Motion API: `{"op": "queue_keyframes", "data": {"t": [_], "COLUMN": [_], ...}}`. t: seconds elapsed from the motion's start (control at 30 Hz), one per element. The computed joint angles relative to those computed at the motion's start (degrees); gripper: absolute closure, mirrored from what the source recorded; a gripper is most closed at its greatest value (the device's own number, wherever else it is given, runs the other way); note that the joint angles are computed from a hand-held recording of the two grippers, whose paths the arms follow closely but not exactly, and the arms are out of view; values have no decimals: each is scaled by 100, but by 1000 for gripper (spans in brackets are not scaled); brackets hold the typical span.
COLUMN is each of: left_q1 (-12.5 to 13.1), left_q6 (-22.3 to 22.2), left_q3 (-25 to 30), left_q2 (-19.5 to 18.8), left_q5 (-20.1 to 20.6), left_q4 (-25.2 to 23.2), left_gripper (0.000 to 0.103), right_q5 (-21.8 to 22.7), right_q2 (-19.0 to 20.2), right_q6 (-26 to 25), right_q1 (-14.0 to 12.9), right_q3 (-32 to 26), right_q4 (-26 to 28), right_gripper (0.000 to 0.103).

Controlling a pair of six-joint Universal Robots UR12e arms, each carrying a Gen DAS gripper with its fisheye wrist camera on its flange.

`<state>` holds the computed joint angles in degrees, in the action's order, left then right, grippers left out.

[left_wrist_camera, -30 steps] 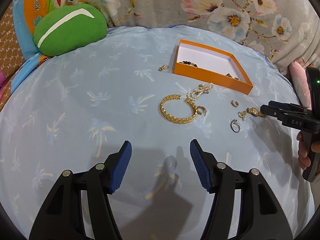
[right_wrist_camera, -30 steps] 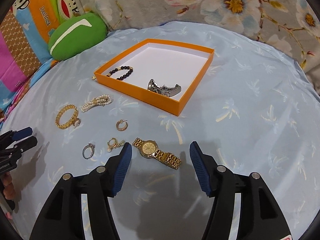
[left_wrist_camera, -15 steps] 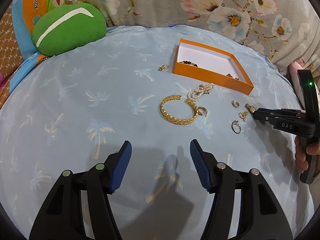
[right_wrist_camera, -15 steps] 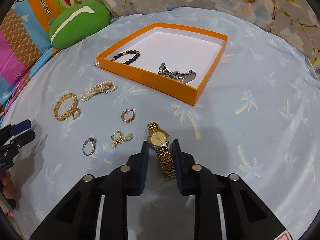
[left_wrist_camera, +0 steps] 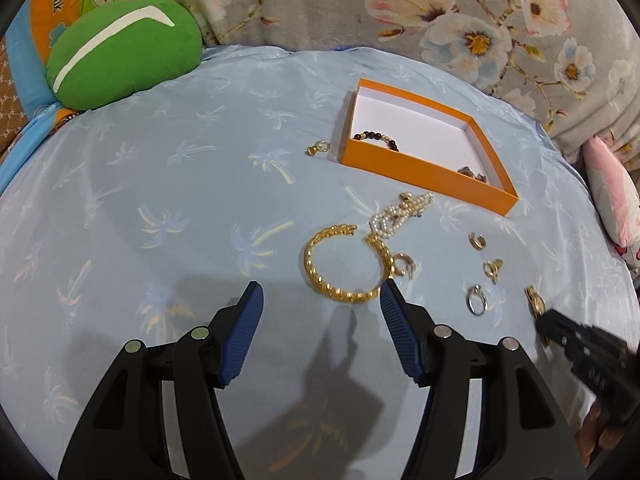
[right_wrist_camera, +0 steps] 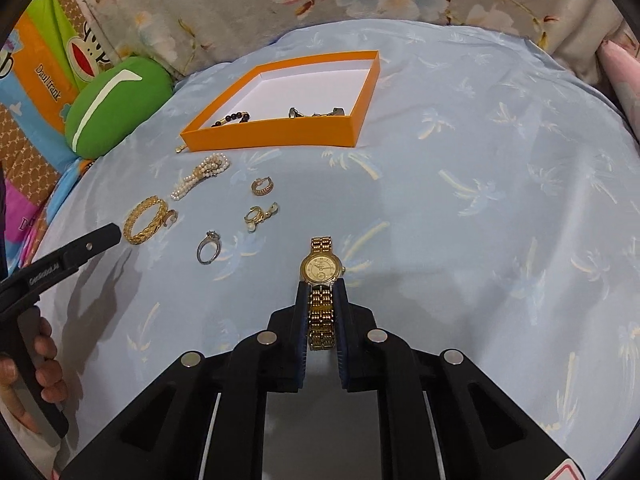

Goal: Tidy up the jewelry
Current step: 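Grasp the gold bangle with the left tool while the right tool holds the gold watch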

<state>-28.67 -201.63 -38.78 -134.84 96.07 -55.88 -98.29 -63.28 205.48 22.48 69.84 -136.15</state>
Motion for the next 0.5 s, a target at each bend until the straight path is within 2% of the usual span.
{"op": "queue_keyframes", "data": {"t": [0.13,0.5], "left_q1": [37,-83], "left_q6": [-161,302], "left_q3": [184,678], "left_q2": [-107,-422], "left_q5": [-166,133], "left_q4": [-94,-442], "left_gripper": [44,42], "right_q5": [-109,-20], "right_q2": [5,-1], "right_q6": [-3,53], "right_q1": [20,-2], "right_q3": [32,62], "right_q4": [-93,-163], "right_gripper": [92,92]}}
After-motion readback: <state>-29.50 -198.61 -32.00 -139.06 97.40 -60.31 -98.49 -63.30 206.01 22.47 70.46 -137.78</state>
